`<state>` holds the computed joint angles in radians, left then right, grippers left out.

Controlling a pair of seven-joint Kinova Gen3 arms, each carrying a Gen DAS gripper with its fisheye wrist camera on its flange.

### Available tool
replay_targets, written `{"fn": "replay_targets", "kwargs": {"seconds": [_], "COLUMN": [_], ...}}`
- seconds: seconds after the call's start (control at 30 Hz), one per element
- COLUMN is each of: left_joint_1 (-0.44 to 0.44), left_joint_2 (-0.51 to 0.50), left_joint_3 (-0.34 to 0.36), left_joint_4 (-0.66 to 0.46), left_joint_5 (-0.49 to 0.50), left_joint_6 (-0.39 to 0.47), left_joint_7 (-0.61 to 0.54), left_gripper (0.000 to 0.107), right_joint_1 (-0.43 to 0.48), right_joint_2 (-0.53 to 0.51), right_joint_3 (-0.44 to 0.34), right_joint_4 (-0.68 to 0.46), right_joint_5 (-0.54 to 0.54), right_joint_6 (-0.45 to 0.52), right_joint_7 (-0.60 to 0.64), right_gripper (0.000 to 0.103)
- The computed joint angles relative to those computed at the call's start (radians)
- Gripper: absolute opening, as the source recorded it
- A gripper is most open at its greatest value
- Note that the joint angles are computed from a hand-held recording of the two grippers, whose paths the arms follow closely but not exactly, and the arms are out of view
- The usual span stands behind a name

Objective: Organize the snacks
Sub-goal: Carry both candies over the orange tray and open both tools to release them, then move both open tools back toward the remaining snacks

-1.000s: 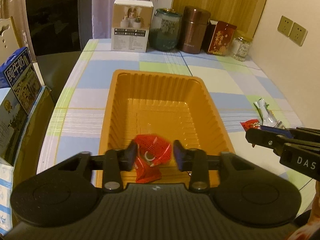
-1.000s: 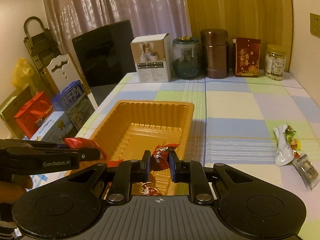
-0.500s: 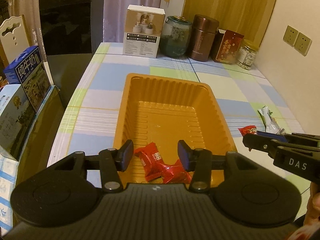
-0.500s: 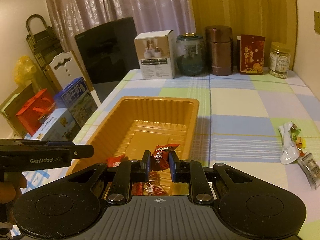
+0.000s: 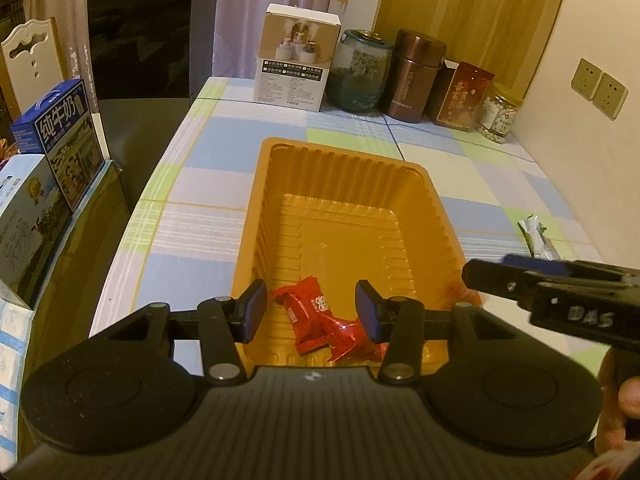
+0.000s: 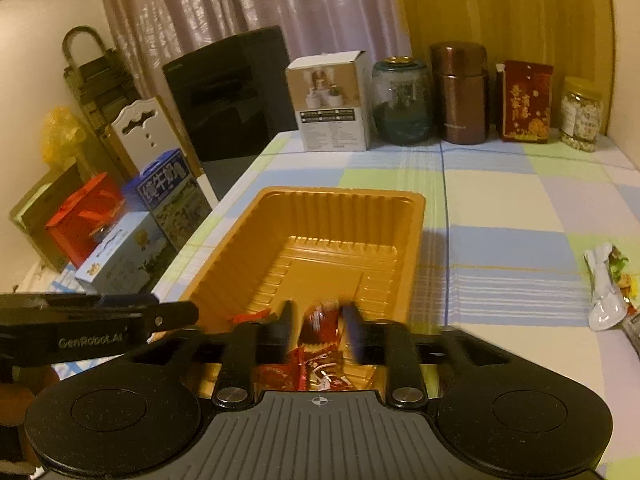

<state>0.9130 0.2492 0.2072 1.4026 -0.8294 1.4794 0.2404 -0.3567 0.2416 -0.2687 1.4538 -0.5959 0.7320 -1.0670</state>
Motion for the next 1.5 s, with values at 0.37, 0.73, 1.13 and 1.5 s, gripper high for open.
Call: {"fn": "replay_targets", "kwargs": {"seconds": [0.37, 0.73, 1.13, 1.5], "left_joint_1": [0.043, 0.14, 0.221, 0.239], "left_joint_2": [0.033, 0.121, 0.236, 0.329], "left_joint_3": [-0.003, -0.046, -0.128, -0.205], "left_joint_4": [-0.063, -0.227, -0.43, -0.584], "left_joint_5": [-0.02, -0.039, -0.028, 0.023], "left_joint_6": [0.04, 0.114, 0.125, 0.067], "left_joint_7": [0.003, -0.031, -0.143, -0.264], "left_gripper": [0.046, 0.058, 0.075, 0.086], "right_joint_1": [0.058, 0.112, 0.179, 0.248], "right_joint_2": [-0.072, -0.18, -0.256, -0.282], "right_joint_3": [0.054, 0.123, 0.212, 0.276], "right_joint_4": [0.048, 0.104, 0.152, 0.185], "right_joint_5": [-0.015, -0.019, -0.045, -0.02], "right_joint_6": [0.011, 0.034, 0.068, 0.063], "right_joint_7": [-0.045, -0.064, -0.027, -0.032], "right_gripper": [0.064, 0.065, 0.065, 0.065]}}
